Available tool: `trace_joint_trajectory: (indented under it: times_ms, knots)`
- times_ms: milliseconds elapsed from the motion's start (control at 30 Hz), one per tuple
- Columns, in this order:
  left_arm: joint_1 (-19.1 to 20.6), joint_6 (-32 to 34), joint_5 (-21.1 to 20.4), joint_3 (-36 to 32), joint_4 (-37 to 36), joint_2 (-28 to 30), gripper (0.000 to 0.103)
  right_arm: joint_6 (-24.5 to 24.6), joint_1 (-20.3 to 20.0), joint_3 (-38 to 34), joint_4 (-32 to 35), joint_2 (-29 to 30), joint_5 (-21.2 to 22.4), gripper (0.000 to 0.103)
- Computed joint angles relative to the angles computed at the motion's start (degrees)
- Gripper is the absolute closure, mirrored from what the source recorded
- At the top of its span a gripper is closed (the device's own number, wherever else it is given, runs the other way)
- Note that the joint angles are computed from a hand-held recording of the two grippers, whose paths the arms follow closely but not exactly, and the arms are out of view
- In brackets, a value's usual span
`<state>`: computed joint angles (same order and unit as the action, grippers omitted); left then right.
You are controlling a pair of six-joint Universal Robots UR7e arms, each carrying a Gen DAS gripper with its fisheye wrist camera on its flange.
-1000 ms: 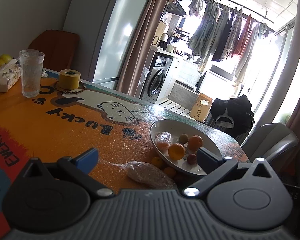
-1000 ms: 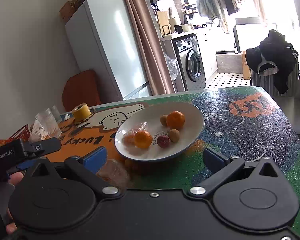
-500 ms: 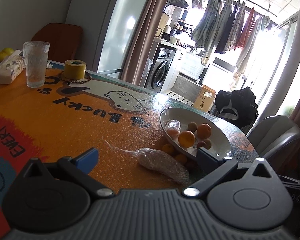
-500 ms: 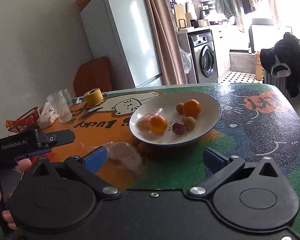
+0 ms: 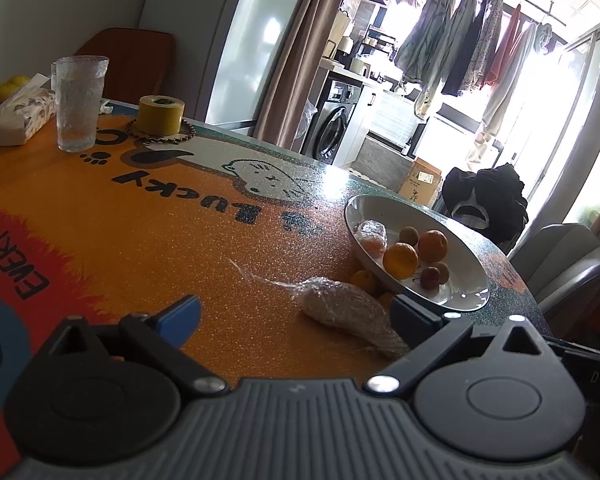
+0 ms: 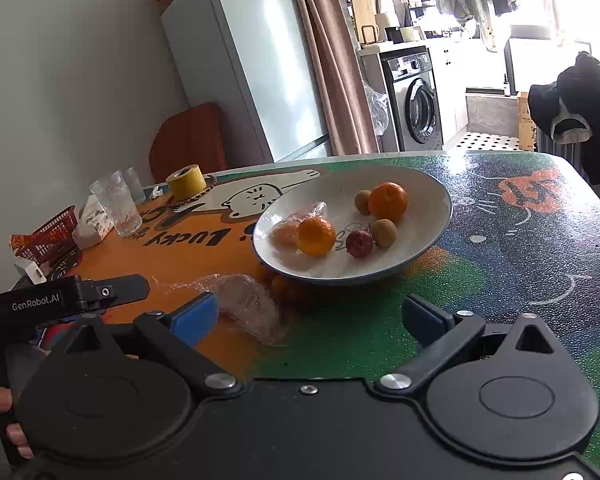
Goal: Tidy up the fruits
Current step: 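Lower the right gripper and grasp the red fruit on the table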
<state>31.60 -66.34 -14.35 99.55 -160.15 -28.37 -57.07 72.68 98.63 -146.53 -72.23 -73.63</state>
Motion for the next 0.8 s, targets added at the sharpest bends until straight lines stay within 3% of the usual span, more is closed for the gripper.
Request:
trace_joint_trajectory:
  times_ms: [267,433,800]
  knots:
    - [1.2,5.0,-1.0,-0.8,-4.8,1.4,0.017,-0.9,0.9,-0.9,1.6,2.2,-1.8,0.027]
    - [1.6,3.3,-1.2,-0.9,-2.9,1.2,0.022,0.9,2.1,-2.7,2.0,4.8,-3.7,0.041]
    - [2.8,3.2,-2.2,-2.5,-1.3,1.7,0.028,3.8,2.8,-5.3,1.2,8.3,-5.4,0.052]
